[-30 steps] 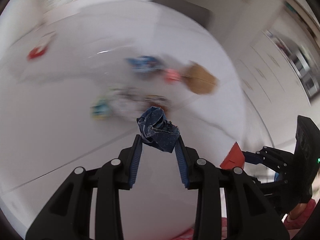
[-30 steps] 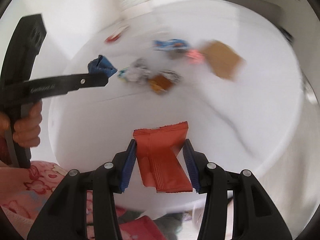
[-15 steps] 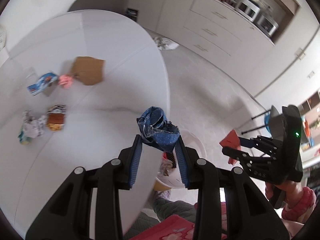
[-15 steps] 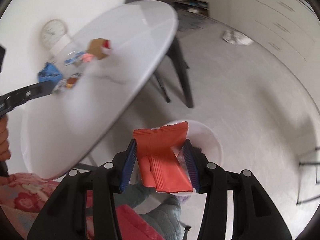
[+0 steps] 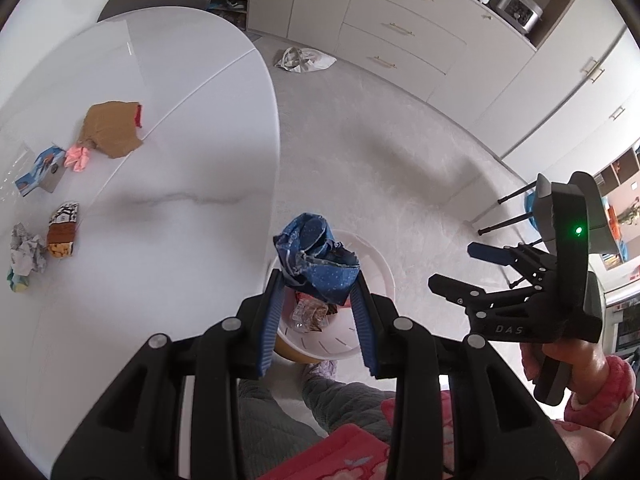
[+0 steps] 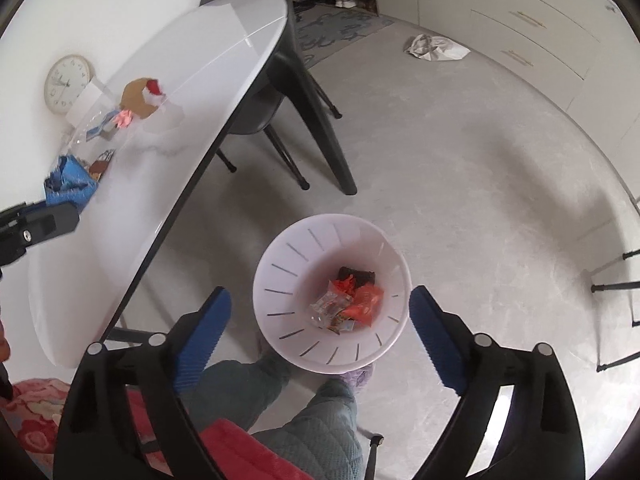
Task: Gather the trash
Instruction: 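Carry both to the bin, right gripper drops the packet while left drops the blue paper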
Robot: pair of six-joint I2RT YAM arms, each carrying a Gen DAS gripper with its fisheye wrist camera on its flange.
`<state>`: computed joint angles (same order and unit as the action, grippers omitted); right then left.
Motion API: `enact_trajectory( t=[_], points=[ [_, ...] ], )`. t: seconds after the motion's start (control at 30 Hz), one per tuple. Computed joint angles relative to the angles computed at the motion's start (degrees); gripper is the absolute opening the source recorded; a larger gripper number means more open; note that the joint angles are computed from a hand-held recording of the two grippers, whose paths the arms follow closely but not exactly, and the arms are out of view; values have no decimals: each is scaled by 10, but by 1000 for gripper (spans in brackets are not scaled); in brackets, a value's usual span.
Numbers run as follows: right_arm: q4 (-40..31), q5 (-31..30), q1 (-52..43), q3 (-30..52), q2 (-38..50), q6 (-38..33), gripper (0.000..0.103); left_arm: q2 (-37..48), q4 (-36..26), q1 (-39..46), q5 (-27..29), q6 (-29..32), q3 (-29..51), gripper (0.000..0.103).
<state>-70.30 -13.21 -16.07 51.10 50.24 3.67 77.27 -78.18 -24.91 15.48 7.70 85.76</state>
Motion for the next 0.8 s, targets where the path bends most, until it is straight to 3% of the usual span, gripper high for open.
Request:
enact_trajectory(
  t=[0.47,0.53,0.6,0.67,0.8],
  points=[
    [-73,-45,-168,19,-23,-104,96,57,33,-100,10,-43,-38,37],
    [-75,-44,-174,17,-24,-106,96,71,39,-116,10,-57,-54,48],
    [-81,-47,-188,15,-24,-115,96,71,47,-133,-8,-76,-72,70],
    [-84,-51,-198,11,-26,-121,96,68,48,-151,-34,-85,-82,83],
    [-88,-58,-203,5,-27,-122,96,54,50,-183,-81,-93,-86,91]
  ],
)
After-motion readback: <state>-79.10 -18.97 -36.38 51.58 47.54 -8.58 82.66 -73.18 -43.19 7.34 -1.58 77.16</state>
